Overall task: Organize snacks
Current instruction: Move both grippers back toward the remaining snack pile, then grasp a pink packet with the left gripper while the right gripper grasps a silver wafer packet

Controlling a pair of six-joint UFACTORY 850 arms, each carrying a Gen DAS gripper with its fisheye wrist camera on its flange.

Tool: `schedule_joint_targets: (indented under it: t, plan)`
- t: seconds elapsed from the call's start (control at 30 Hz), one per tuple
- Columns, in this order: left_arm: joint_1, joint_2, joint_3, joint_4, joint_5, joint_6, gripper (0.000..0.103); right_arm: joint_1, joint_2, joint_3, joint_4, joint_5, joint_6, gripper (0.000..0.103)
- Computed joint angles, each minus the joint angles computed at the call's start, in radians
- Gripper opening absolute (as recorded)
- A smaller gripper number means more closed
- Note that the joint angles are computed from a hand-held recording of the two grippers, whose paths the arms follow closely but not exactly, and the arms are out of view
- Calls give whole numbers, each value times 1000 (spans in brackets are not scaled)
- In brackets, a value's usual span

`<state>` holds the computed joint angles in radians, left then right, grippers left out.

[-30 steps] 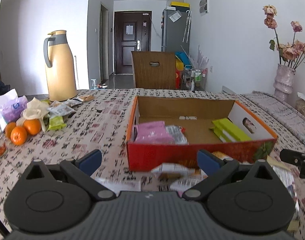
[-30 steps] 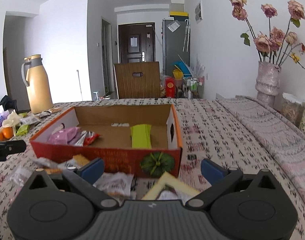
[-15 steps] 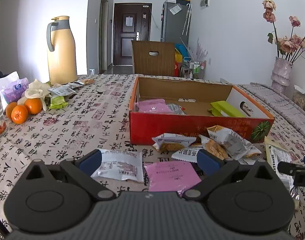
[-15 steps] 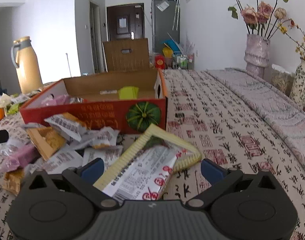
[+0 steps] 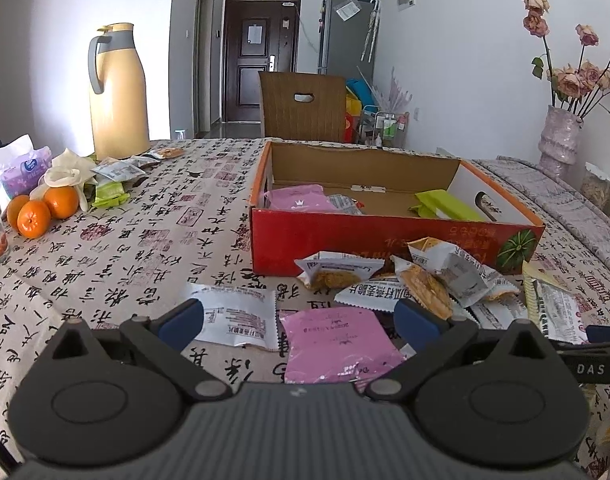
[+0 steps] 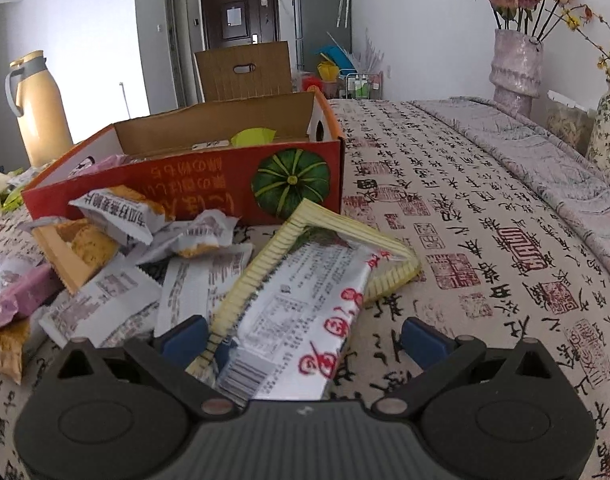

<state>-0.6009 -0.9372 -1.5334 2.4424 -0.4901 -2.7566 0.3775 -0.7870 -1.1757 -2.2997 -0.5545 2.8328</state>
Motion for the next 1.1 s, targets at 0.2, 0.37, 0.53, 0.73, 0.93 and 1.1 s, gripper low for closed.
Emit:
schedule_joint_targets:
  t: [0.2, 0.37, 0.53, 0.73, 0.93, 1.1]
  plan:
    - [0, 0, -2, -22, 10, 14, 103, -11, 18, 56, -101, -42, 56, 90]
    - [-1, 2, 3, -30, 19, 20, 103, -23, 39, 96, -121, -78, 85, 59]
    - [-3, -1, -3, -60, 40, 45, 103, -13, 51, 131, -152, -122, 94, 41]
    - [-8, -5, -13, -84, 72, 70, 103, -17, 70, 168, -213, -169, 184, 30]
    - [-19, -31, -55, -179, 120, 167, 103, -21, 97, 210, -254, -238, 251, 29]
    - [-23, -63, -112, -342, 152, 303, 103, -25, 104, 227, -287, -259, 286, 29]
